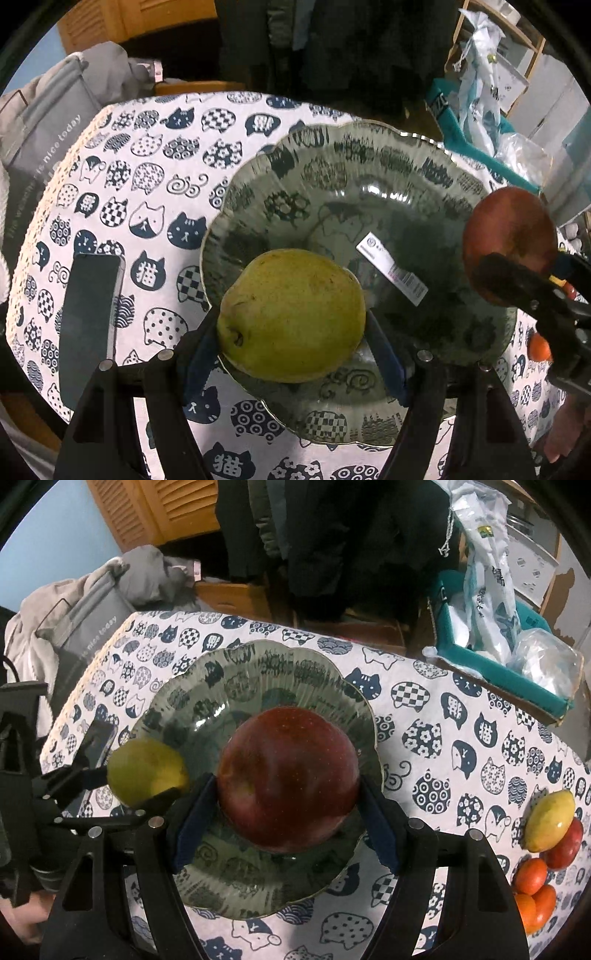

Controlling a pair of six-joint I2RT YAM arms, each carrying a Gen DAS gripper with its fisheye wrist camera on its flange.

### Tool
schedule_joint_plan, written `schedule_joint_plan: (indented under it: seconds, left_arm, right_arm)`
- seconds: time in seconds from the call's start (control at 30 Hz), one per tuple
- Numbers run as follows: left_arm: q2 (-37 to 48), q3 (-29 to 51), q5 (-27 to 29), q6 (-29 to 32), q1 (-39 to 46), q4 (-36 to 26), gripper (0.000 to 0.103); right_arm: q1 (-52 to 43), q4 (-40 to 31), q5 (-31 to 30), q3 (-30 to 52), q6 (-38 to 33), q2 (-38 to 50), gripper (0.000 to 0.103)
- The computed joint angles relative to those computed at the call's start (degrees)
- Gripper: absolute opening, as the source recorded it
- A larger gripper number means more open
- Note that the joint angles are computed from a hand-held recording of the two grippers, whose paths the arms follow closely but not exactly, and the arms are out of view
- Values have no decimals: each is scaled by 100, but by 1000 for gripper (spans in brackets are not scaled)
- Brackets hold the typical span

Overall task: Organize fruits
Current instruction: 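Carry the pear with the left tool while the right tool carries the apple into the glass bowl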

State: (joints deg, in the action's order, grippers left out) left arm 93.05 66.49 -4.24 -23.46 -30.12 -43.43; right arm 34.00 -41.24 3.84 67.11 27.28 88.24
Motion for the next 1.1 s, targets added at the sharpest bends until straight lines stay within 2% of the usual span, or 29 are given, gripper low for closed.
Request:
schedule_joint_plan:
  seconds: [0.23, 0.37, 0.57, 0.77, 1.1]
  left_arm:
    - [180, 14, 111, -27, -80, 2, 78]
    - [253, 73, -19, -13, -202, 0, 76]
    - [194, 99, 168, -139, 3, -18, 77]
    - [-174, 29, 321, -208, 186, -186, 76]
    - [-844, -38, 31, -150, 472, -498, 80]
  right_arm:
    - [-50, 31, -54, -66, 41, -8, 76]
    - [-56, 29, -55, -67, 46, -10, 76]
    - [-108, 62, -126, -125, 111, -55, 76]
    - [-111, 32, -253, -62, 126, 42, 76]
    - [127, -51, -309, 145, 140, 448, 76]
